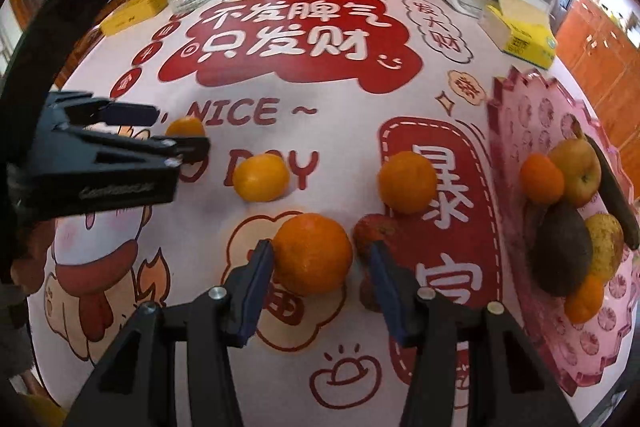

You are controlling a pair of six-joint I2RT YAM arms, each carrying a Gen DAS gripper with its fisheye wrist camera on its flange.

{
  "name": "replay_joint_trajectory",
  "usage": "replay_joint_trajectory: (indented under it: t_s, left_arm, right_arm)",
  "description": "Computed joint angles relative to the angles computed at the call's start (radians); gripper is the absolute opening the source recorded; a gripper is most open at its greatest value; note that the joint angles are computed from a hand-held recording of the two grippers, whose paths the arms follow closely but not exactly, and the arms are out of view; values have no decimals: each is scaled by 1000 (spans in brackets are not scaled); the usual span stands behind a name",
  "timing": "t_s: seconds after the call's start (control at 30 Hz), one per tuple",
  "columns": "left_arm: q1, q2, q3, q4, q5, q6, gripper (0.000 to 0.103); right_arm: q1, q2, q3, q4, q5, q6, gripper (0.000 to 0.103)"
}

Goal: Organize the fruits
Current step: 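Close the left tool on an orange while the right tool grasps a large orange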

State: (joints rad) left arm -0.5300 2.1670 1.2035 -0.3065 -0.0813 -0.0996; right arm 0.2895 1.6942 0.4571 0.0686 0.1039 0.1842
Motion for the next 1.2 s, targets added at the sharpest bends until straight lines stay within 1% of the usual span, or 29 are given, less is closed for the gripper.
replay_joint_trajectory:
  t_s: [0.1,0.17,0.2,0.27,0.33,0.5,0.67,0.8,1.07,1.2]
  left_arm:
    - [10,13,4,3,12,-11,55]
    - [19,22,7,4,37,-17,45]
    - [24,21,1,13,58,-21,43]
    - [23,13,-12,28,78,-25,31]
    - [7,7,-24,40,55,-26,31]
    - [-10,-24,-56,50,60,-29,30]
    - [-28,-130,-125,41,58,-32,30]
    - [-47,-242,-188,22,45,-52,30]
    - [-109,-436,-284,-53,50,-135,30]
    - [-171,-519,-319,-94,33,-180,30]
  right_arm:
    - [51,52,17,13,43,1,50]
    - [68,83,25,21,68,5,50]
    - [72,93,23,31,82,6,50]
    - [65,84,9,52,82,4,44]
    - [47,65,-4,56,51,0,44]
    - [62,-2,-39,61,65,7,43]
    - [76,-153,-87,12,73,4,43]
    - [74,-247,-109,-37,67,12,43]
    - [33,-483,-152,-196,-13,39,43]
    - [7,-647,-170,-318,-37,38,43]
